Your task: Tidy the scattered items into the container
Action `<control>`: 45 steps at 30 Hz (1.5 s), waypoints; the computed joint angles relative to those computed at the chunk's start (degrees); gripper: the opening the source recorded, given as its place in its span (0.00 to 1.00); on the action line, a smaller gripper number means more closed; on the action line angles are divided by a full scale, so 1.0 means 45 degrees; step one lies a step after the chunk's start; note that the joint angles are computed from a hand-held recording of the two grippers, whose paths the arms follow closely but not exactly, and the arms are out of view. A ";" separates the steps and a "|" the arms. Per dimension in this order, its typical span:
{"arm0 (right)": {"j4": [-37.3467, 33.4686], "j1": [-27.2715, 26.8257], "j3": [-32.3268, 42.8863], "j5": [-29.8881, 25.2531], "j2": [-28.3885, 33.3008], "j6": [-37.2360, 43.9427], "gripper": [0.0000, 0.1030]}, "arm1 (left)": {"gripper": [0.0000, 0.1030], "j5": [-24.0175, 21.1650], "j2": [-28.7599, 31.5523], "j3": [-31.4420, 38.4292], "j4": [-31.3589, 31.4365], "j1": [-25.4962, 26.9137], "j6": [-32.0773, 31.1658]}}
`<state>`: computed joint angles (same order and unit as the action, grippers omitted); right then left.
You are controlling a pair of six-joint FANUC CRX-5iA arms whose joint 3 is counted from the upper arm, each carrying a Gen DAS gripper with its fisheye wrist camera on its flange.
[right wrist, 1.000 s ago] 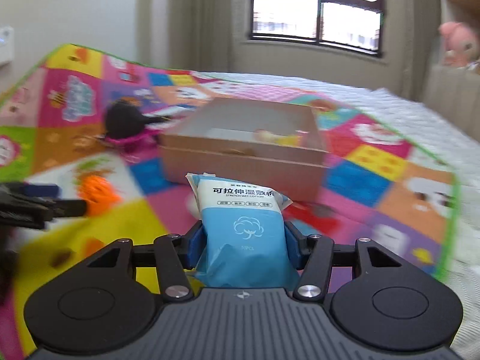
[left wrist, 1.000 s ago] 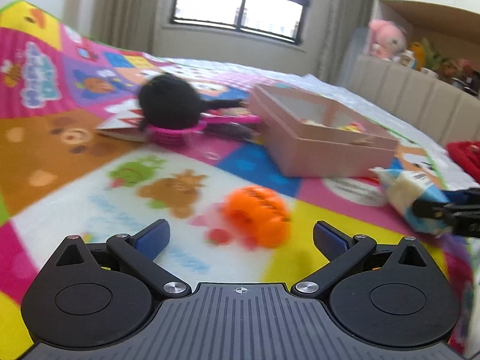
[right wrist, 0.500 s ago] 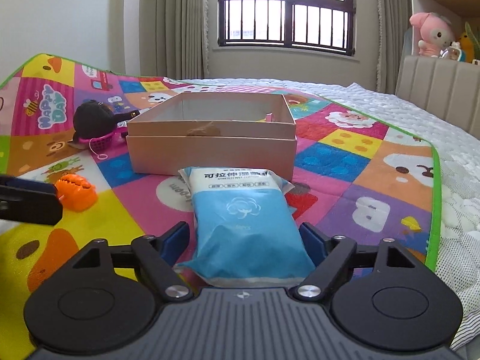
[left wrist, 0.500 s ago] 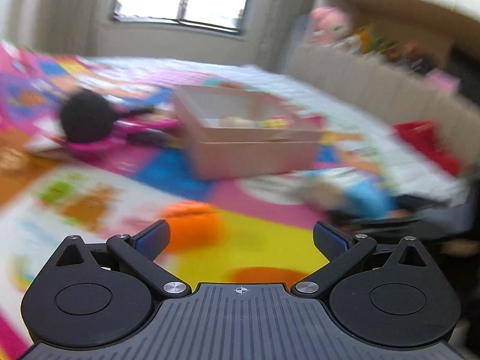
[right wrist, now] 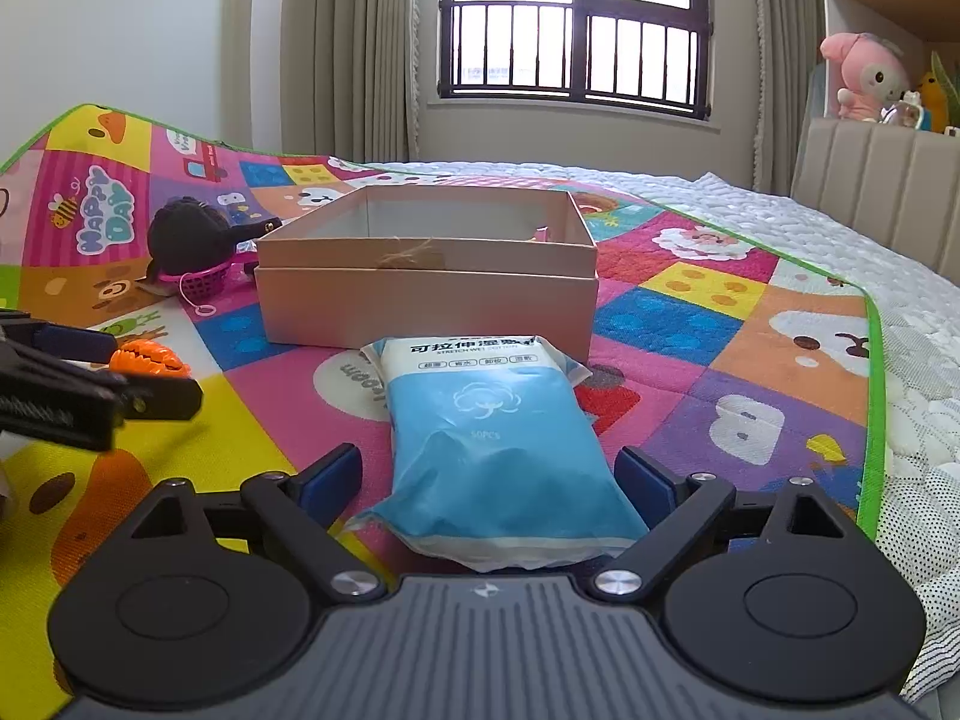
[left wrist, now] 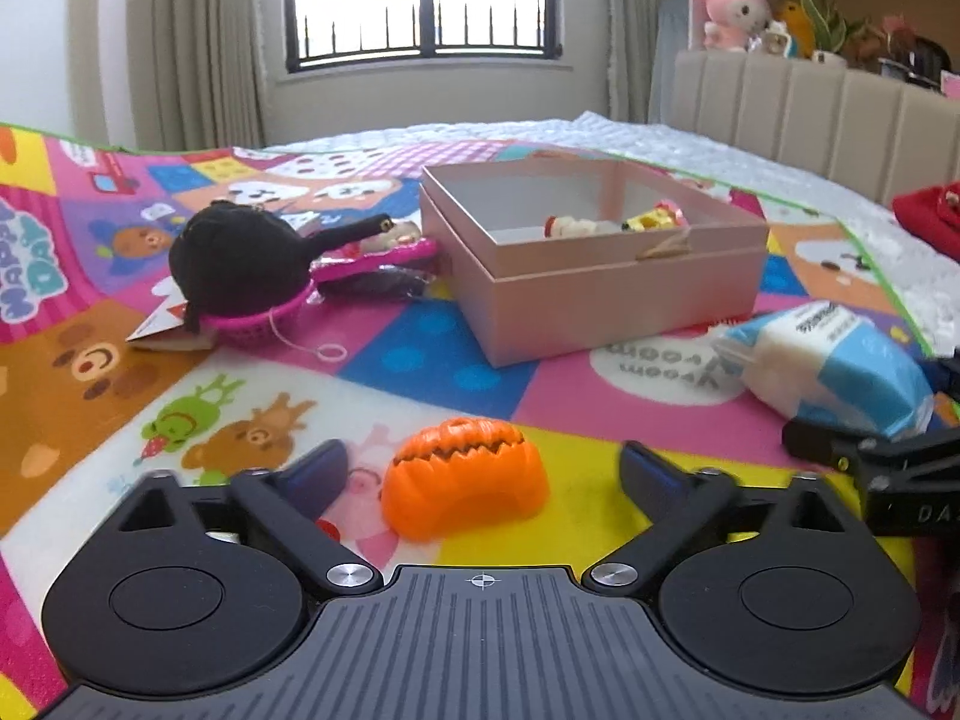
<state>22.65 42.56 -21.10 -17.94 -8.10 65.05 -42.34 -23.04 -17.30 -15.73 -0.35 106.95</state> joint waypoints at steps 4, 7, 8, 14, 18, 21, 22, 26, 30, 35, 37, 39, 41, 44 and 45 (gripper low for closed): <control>-0.0784 0.0087 0.0433 -0.0466 -0.0064 0.1085 0.91 | 0.70 0.0058 -0.0156 -0.0251 0.0659 0.0465 -0.0522; -0.1411 0.0052 0.0753 -0.0400 -0.0184 0.1838 0.97 | 0.63 0.0195 -0.0368 -0.0494 0.1148 0.0808 -0.0938; -0.1608 0.0025 0.0942 -0.0439 -0.0151 0.2034 0.97 | 0.63 0.0248 -0.0484 -0.0623 0.1406 0.0938 -0.1187; -0.3041 -0.0083 0.2793 -0.2126 0.0839 0.3277 0.93 | 0.63 0.0194 -0.1145 -0.1080 0.1972 0.1154 -0.1642; -0.3768 -0.0074 0.3594 -0.3476 0.1278 0.3993 0.56 | 0.63 0.0193 -0.1487 -0.1250 0.2323 0.1229 -0.2025; -0.4924 -0.0266 0.4192 -0.4628 0.1169 0.5110 0.54 | 0.63 0.0200 -0.1735 -0.1198 0.2148 0.1033 -0.2237; -0.5550 -0.0412 0.4399 -0.5031 0.1040 0.5780 0.53 | 0.63 0.0157 -0.1791 -0.1105 0.1843 0.0849 -0.2183; -0.6486 -0.0665 0.4315 -0.5395 0.0149 0.7214 0.53 | 0.63 0.0238 -0.1868 -0.1080 0.2411 0.0890 -0.2779; -0.7054 -0.0955 0.4254 -0.4926 -0.0524 0.7469 0.53 | 0.54 0.0796 -0.1865 -0.1011 0.3868 0.1137 -0.4055; -0.8312 -0.1605 0.4864 -0.4388 -0.0612 0.8195 0.53 | 0.55 0.1450 -0.1399 -0.0282 0.3917 0.0941 -0.5027; -0.8468 -0.1714 0.5018 -0.4050 -0.0514 0.8322 0.53 | 0.55 0.1408 -0.1154 0.0124 0.3110 0.0771 -0.4410; -0.7748 -0.1521 0.4677 -0.3282 -0.0533 0.7839 0.53 | 0.55 0.1563 -0.1368 -0.0270 0.3927 0.1251 -0.4936; -0.7450 -0.1458 0.4457 -0.3097 -0.0472 0.7672 0.53 | 0.63 0.1613 -0.1736 -0.0832 0.4690 0.1748 -0.5399; -0.6901 -0.1241 0.4073 -0.3471 -0.0236 0.7312 0.53 | 0.78 0.1096 -0.2231 -0.1684 0.6160 0.2502 -0.6302; -0.6376 -0.1042 0.3760 -0.3422 -0.0196 0.6930 0.53 | 0.80 0.0922 -0.2378 -0.1917 0.6410 0.2626 -0.6496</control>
